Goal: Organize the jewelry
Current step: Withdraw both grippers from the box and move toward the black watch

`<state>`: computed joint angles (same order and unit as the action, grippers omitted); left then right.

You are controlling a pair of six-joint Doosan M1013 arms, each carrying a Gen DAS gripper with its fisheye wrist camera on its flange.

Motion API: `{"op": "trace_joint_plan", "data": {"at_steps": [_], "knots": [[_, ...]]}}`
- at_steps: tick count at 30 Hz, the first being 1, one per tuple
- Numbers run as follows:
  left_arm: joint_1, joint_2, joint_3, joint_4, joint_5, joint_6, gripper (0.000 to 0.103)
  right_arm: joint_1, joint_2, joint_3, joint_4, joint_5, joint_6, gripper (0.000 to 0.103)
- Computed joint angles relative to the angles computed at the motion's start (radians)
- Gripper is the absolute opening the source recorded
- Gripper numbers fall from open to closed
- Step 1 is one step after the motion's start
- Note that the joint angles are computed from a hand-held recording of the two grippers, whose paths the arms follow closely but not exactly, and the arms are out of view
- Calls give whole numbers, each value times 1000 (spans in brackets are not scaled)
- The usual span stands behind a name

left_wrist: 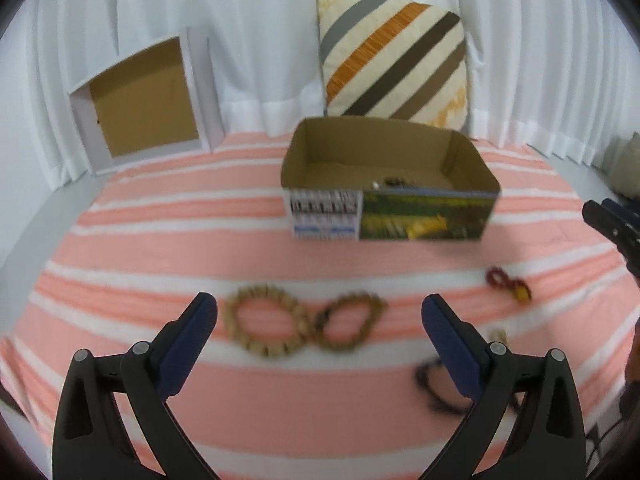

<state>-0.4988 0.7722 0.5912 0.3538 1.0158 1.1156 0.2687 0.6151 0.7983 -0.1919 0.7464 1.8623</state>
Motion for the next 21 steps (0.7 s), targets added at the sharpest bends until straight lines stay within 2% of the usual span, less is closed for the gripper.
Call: {"op": "trace_joint_plan", "data": {"at_steps": [3,7,10,12,15,18,21], "knots": [[-11,-54,115,9,-51,-23,102,15,-63,121,-98,-55,80,76],[-18,-82,181,-72,-20,49,101,22,-123,242,-153,-127,143,78],[-31,-100,240,-57,-23,38,101,24,-165,328,-150,-173,148,85],[-38,-108,271,-36,-27,19,101,28,-185,373,-168,-175,164,85],[-35,-116,310,-82,-53,39,102,31,-202,421,-108,-136,88,85],[-48,-115,331,-47,-56,45,102,32,-217,468,-65,-130,54,85],[-51,-106,331,-69,-39,76,102,36,-215,483,-61,-73,57,85]]}}
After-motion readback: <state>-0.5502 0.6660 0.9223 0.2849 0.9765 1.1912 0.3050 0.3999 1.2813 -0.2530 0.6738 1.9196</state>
